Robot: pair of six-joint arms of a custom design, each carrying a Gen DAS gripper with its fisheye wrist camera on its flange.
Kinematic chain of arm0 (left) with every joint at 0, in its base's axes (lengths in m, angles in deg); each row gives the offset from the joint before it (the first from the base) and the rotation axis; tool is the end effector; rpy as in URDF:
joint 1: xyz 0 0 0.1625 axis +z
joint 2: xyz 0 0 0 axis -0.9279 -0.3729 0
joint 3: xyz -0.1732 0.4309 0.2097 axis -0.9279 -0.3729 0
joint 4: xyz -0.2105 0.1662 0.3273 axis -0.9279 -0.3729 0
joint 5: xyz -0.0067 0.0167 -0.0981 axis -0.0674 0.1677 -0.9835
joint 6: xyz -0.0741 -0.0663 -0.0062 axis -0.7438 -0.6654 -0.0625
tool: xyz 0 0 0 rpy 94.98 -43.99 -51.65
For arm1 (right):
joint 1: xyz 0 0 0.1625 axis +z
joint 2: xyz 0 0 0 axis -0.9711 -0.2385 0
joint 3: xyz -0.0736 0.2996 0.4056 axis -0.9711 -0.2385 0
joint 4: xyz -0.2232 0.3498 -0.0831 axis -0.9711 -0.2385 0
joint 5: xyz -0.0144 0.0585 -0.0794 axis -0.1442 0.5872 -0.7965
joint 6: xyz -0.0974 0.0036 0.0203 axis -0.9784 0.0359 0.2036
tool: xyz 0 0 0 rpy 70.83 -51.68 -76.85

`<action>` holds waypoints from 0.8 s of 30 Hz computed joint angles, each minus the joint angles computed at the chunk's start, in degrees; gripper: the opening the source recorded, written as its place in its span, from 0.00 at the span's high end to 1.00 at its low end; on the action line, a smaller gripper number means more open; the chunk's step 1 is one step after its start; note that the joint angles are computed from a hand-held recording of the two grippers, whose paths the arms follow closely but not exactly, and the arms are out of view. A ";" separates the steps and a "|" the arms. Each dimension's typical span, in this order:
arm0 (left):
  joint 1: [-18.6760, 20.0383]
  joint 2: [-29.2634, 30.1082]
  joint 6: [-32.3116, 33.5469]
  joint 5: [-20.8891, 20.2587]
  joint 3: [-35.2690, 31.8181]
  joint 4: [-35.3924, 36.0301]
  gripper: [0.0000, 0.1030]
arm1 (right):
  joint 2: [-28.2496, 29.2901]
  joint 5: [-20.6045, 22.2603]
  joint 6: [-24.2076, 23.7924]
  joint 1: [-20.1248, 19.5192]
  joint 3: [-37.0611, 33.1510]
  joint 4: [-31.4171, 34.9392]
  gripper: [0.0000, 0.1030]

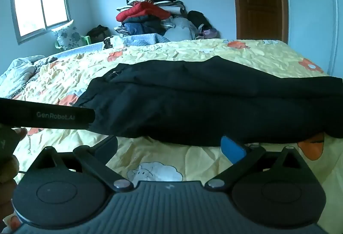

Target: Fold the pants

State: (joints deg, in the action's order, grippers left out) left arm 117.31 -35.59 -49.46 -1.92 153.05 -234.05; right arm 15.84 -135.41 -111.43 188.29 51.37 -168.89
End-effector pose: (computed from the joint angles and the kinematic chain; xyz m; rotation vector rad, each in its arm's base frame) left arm -0.1826 -0.5570 0.2759 0.3483 1.9908 -1.0407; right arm 0.3153 -0.5371 0.0901 0.7036 -2.3867 1.1221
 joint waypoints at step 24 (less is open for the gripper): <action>2.05 0.89 1.32 -0.08 0.38 -1.47 0.03 | 0.81 -2.86 0.80 0.44 -0.95 0.70 0.00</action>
